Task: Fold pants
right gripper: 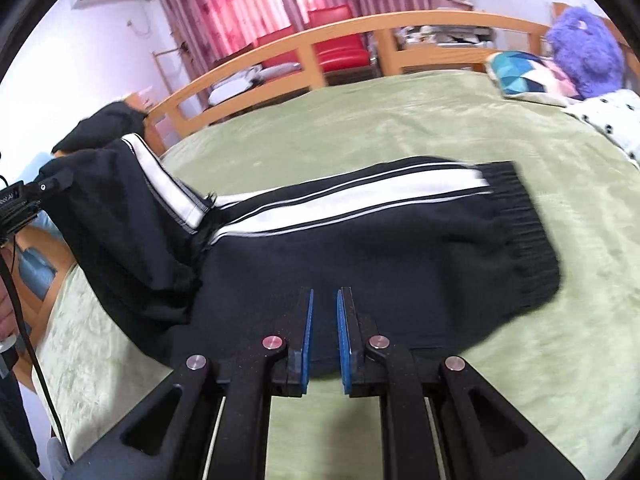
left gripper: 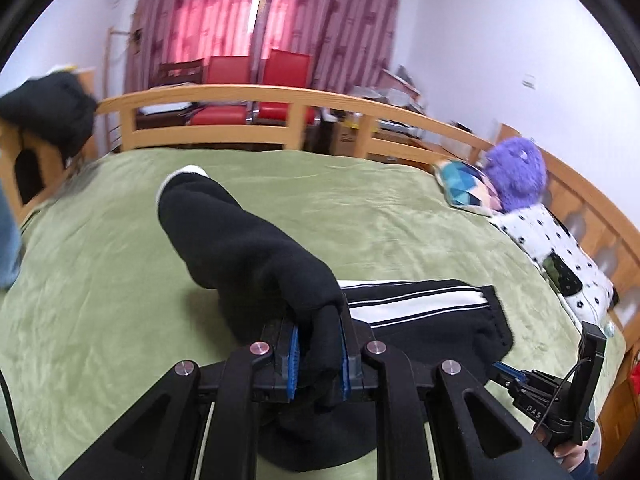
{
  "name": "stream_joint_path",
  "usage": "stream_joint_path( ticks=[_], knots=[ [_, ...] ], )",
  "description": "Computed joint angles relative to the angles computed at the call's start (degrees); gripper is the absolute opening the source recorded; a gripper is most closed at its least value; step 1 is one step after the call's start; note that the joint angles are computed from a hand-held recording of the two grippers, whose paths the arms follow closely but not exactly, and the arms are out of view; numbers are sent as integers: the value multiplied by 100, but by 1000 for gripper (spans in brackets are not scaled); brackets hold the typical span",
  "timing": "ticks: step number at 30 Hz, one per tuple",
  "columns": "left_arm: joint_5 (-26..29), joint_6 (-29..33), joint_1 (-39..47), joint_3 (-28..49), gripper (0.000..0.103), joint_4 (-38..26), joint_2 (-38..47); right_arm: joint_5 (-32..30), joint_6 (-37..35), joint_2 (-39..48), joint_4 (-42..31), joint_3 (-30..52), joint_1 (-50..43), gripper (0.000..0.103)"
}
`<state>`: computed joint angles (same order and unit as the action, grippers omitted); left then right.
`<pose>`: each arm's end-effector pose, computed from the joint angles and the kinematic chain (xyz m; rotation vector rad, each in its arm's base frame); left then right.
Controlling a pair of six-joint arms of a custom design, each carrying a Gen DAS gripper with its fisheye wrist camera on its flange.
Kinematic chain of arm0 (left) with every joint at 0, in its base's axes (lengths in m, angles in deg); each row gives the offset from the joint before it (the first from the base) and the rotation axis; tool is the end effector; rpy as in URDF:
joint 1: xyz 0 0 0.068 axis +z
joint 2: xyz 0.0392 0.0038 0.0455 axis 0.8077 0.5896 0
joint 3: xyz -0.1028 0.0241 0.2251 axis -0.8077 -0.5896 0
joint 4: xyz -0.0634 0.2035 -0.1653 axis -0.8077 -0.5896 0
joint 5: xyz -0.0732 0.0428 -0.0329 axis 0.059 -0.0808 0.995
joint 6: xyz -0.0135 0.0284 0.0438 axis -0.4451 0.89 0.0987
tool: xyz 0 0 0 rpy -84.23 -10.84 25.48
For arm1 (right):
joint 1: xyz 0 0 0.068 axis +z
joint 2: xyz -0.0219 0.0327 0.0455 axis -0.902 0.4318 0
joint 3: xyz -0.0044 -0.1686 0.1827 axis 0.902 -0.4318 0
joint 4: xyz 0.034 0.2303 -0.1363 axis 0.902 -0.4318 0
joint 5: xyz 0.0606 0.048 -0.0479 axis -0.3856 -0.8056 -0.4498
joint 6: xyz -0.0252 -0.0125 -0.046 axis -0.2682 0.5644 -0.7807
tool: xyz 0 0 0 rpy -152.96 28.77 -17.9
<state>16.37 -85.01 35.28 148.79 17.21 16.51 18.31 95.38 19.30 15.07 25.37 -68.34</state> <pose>0.3337 -0.1168 0.2493 0.2945 2.2048 -0.3781 0.2514 -0.0107 0.1517 0.2200 2.2966 0.2866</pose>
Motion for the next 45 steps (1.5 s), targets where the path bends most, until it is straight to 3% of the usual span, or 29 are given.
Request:
stream_joint_path(
  ticks=[5, 10, 14, 18, 22, 25, 27, 28, 29, 31, 33, 39, 45],
  knots=[
    [-795, -280, -1214, 832, 14, -270, 644, -586, -621, -19, -168, 45, -1127, 12],
    [-914, -499, -2129, 1826, 14, -318, 1876, -1155, -1274, 494, -179, 278, -2472, 12],
    [-770, -743, -2701, 3264, 14, -646, 3493, -1395, -1793, 930, -209, 410, -3278, 12],
    [-1257, -707, -3114, 3724, 14, -686, 4373, -1499, -2201, 1185, -248, 444, -3748, 12],
    [-1180, -726, -3148, 3267, 20, -644, 4071, -1687, -2241, 1197, -148, 444, -3760, 15],
    [-272, -789, -2811, 2458, 26, -380, 3262, -1795, -2055, 1187, 26, 517, -3533, 37],
    [181, -897, -2592, 2090, 29, -271, 2803, -1953, -1915, 1180, 41, 622, -3384, 41],
    [231, -880, -2538, 1827, 37, -180, 2496, -2011, -1861, 1158, -14, 701, -3293, 41],
    [107, -842, -2513, 1602, 47, -137, 2213, -2079, -1781, 1124, -68, 766, -3220, 41],
    [-155, -710, -2436, 1063, 54, 23, 1569, -2303, -1540, 1142, -186, 960, -3092, 46],
    [-368, -572, -2320, 803, 54, -85, 1169, -2551, -1284, 1237, -295, 1180, -2907, 56],
    [-787, -309, -1435, -138, 56, -203, 335, -2392, -638, 1993, -50, 1606, -2022, 57],
    [-637, -43, -612, -463, 56, 307, 872, -2193, -343, 3235, 199, 2196, -1544, 57]
  ],
)
